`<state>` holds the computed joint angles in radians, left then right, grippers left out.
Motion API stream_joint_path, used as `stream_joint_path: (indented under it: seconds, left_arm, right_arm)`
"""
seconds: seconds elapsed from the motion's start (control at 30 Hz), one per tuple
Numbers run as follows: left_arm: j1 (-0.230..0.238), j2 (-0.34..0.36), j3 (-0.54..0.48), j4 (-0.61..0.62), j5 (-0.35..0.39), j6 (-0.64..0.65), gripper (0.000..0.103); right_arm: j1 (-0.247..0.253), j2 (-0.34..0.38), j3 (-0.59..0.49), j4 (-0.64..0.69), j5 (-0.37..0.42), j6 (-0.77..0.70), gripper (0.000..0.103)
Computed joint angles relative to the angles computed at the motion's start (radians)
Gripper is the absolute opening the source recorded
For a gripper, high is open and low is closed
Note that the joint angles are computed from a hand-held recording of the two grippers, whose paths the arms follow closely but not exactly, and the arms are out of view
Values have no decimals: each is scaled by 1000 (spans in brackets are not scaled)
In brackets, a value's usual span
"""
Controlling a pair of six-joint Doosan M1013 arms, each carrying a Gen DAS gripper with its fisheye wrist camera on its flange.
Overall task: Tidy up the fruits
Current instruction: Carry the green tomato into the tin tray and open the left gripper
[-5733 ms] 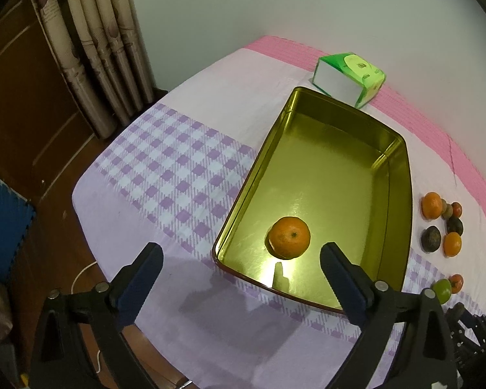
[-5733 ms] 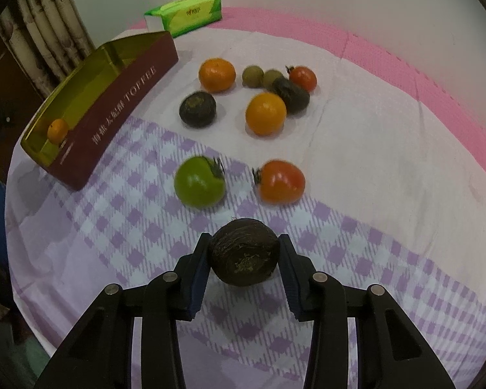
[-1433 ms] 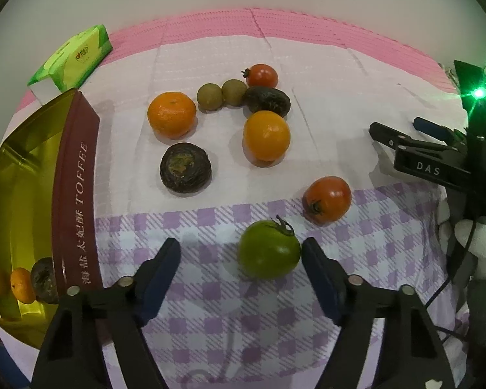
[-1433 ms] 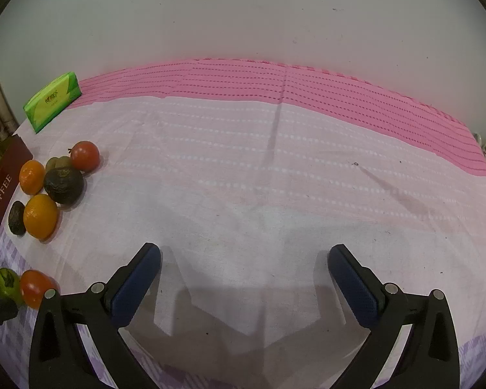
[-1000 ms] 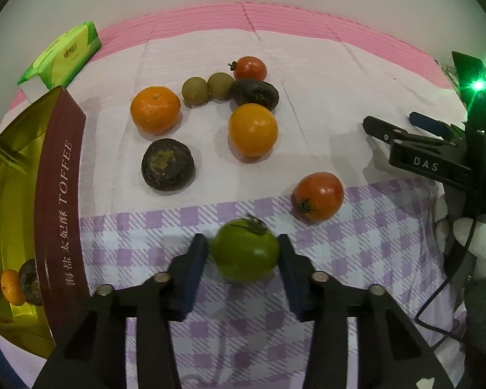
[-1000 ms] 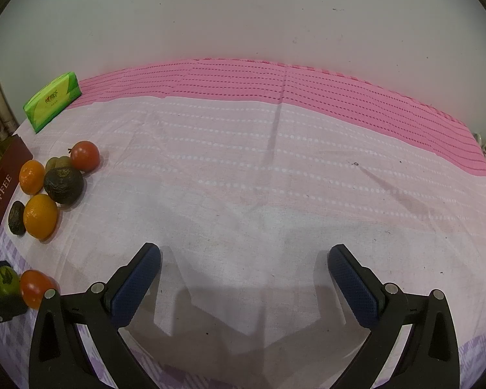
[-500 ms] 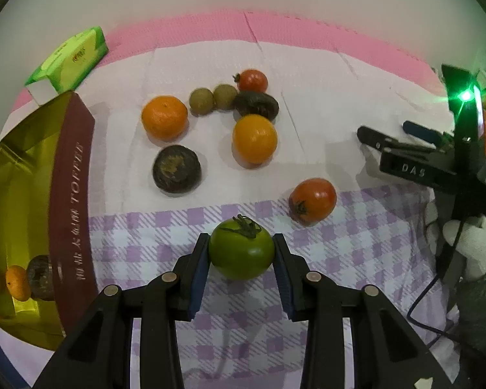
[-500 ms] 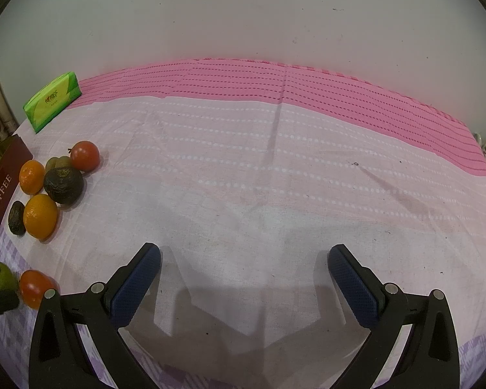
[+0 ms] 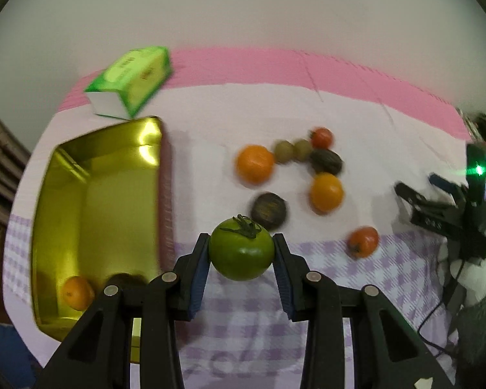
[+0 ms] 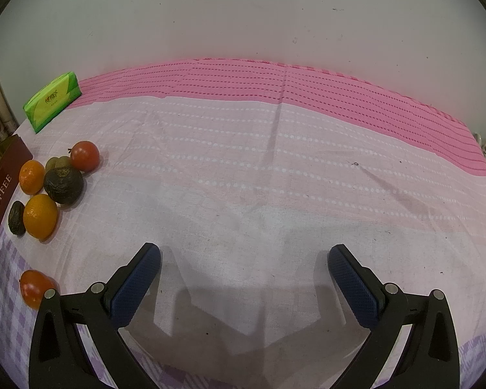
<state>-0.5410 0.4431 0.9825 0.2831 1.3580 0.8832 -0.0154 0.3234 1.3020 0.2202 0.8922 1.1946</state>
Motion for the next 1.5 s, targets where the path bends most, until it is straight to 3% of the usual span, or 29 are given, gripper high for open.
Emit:
stream_joint_path:
  seconds: [0.3,0.77,1.5]
  left_arm:
    - [48,-46,62,67,16,-91,34]
    - [124,-73,140,51,68,-183,31]
    - [143,-89,187,26,46,-219,33]
  right_arm:
    - [0,0,0,0,0,0,103]
    - [0,0,0,-2,0,2,103]
    - [0,0,-1,-1,1,2,103]
